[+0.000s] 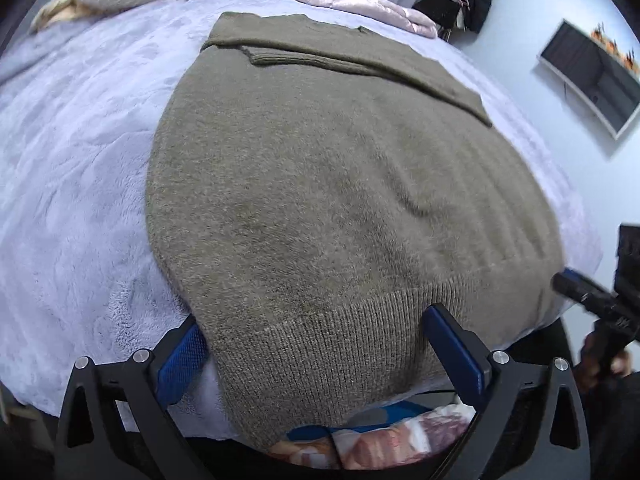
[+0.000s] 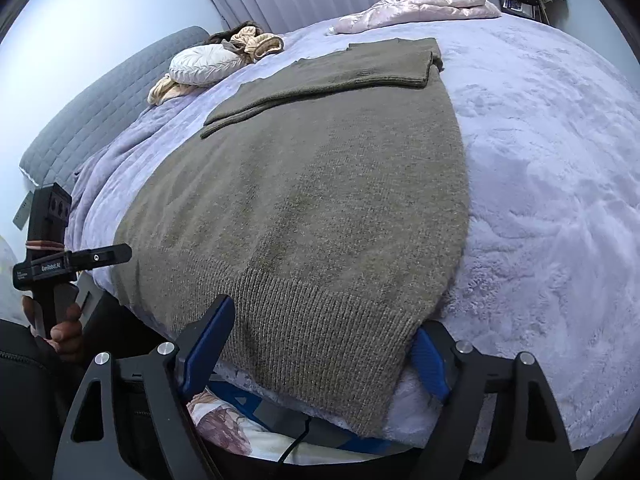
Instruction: Fold small clothes
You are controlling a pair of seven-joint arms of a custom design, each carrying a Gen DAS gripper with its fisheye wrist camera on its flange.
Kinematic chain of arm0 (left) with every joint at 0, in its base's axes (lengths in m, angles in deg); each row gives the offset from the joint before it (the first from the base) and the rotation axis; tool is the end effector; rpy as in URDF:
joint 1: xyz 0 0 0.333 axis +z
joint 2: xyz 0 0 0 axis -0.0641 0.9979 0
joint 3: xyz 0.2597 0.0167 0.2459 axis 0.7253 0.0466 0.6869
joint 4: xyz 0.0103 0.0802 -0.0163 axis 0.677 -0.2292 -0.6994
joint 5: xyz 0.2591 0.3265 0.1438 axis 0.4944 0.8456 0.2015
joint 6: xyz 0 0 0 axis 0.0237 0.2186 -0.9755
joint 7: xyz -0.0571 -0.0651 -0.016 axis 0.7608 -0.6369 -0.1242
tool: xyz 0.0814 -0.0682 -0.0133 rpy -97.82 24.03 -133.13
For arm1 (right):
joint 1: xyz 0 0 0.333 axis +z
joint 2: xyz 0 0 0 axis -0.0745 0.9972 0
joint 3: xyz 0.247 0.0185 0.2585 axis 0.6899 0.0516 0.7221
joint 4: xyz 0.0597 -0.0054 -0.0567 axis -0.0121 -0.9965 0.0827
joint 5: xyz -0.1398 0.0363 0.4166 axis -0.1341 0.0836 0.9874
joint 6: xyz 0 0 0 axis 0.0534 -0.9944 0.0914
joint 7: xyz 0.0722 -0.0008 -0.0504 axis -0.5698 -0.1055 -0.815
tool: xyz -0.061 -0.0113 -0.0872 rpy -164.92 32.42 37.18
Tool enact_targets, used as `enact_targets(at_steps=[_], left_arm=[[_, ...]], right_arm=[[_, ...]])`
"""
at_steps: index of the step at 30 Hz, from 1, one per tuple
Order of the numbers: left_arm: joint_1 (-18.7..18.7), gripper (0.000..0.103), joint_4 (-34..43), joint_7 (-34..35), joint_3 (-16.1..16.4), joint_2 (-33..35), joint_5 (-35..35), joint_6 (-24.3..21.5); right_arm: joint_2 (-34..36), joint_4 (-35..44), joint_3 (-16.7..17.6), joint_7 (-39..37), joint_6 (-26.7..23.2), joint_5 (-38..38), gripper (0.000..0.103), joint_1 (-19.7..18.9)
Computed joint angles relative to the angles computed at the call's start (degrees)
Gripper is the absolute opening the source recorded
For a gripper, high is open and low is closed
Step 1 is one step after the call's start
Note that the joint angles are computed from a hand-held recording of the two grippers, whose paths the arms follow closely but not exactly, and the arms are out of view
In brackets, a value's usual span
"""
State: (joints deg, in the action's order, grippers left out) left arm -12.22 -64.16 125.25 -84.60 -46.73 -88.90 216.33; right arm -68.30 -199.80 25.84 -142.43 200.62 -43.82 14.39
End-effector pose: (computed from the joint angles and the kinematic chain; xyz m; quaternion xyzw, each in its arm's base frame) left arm 0.5737 -0.2024 0.4564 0.3884 -0.8749 0.2885 0.0197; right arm 0.3478 0.3077 0.4579 -0.5037 0.7812 -0.1653 0.3296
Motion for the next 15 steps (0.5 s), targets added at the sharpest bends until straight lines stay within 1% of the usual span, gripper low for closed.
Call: enact_targets(at_steps=[1, 3, 4, 5, 6, 7, 8, 9, 10, 12, 13, 14, 15], left_arm=[[-0.2, 0.101, -0.2, -0.4, -0.2, -0.1, 0.7, 0.7], [-0.2, 0.1, 0.2, -1.5, -0.2, 0.0, 0.7, 0.5], [-0.2, 0.096, 0.1, -1.9, -0.2, -0.1, 0.9, 0.9], [-0.4, 0.083, -0.6, -2.2, -0.3, -0.7, 1.5, 2.4], [-0.4, 0.068, -1.3, -2.3, -0.2, -1.3, 1.8, 3.7], [-0.5, 0.061, -1.6, -2.4, -0.2, -1.6, 1.6, 4.1], [-0.5, 0.048, -1.8, -2.2, 0.0, -1.9, 0.9, 4.1], [-0.4, 0.037, -1.7, -2.2, 0.3, -1.9, 0.2, 3.8], [-0.3, 0.033, -1.4, -2.3, 0.4, -1.6, -0.3, 3.5], [-0.2, 0.017, -0.4, -3.6, 0.5, -1.0, -0.6, 2.2], [-0.1, 0.013, 0.1, -4.3, 0.5, -0.9, -0.1, 1.7], [-0.1, 0.012, 0.4, -4.3, 0.4, -1.2, 0.0, 1.3], [-0.1, 0.012, 0.4, -3.1, 0.5, -1.8, -1.0, 1.4]], right_arm=[[-0.3, -0.3, 0.2, 0.9, 0.5, -0.3, 0.083, -0.3], [-0.9, -1.1, 1.0, 3.6, 1.9, -1.4, 0.083, -1.4], [-1.0, -1.2, 1.3, 4.3, 2.2, -1.7, 0.082, -1.8], [-1.0, -1.0, 1.5, 4.5, 1.8, -1.8, 0.072, -1.9], [-0.7, -0.8, 1.3, 4.1, 1.5, -1.7, 0.057, -1.6], [-0.5, -0.7, 0.7, 3.2, 1.3, -1.1, 0.052, -1.1], [-0.4, -0.7, 0.3, 2.6, 1.2, -0.7, 0.048, -0.7], [-0.2, -0.7, 0.0, 2.0, 1.7, -0.5, 0.047, -0.4], [-0.2, -0.8, -0.2, 1.5, 2.1, -0.4, 0.047, -0.2], [-0.1, -0.9, 0.4, 2.1, 2.7, -0.8, 0.047, -0.8], [-0.1, -1.1, 0.8, 3.0, 3.1, -1.1, 0.048, -1.3], [-0.1, -1.4, 1.3, 4.4, 3.9, -1.9, 0.047, -2.2], [-0.1, -1.5, 1.5, 5.4, 4.7, -2.4, 0.029, -2.8]])
